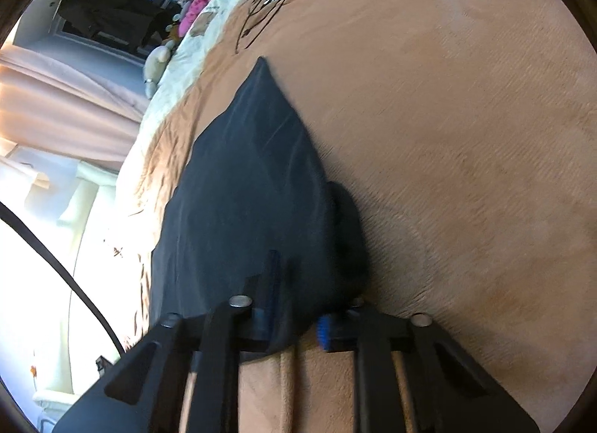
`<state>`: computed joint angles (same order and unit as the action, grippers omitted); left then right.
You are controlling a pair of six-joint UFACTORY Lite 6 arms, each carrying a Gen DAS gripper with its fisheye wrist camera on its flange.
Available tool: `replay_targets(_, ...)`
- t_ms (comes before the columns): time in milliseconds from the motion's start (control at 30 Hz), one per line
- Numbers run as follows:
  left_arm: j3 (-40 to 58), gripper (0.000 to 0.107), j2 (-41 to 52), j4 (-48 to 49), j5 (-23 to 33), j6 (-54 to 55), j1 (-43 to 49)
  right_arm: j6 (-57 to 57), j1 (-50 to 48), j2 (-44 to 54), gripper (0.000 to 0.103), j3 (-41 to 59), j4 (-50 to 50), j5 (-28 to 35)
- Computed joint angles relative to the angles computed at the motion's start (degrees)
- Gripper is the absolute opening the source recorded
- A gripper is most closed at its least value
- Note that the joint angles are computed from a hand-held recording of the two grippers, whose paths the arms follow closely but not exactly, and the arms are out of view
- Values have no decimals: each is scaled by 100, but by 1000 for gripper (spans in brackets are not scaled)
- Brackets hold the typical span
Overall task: Fold small clothes
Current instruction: 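Grasp the side edge of the folded shirt with both tools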
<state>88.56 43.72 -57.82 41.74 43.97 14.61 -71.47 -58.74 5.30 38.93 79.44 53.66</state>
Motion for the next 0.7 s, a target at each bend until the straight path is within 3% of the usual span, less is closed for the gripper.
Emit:
replay_targets(100,-166,9,-126,-49,-192,181,10,120,113,-538,0,-248,-1,-68)
replay_targets(333,-312,9,-641,-421,125,478,356,710,416,-1605,0,-579,-393,-156)
replay_targets(700,-1622,9,-1952,-406,643,1439,1336,2012,-4,-4485,0,-1542,-2318,597)
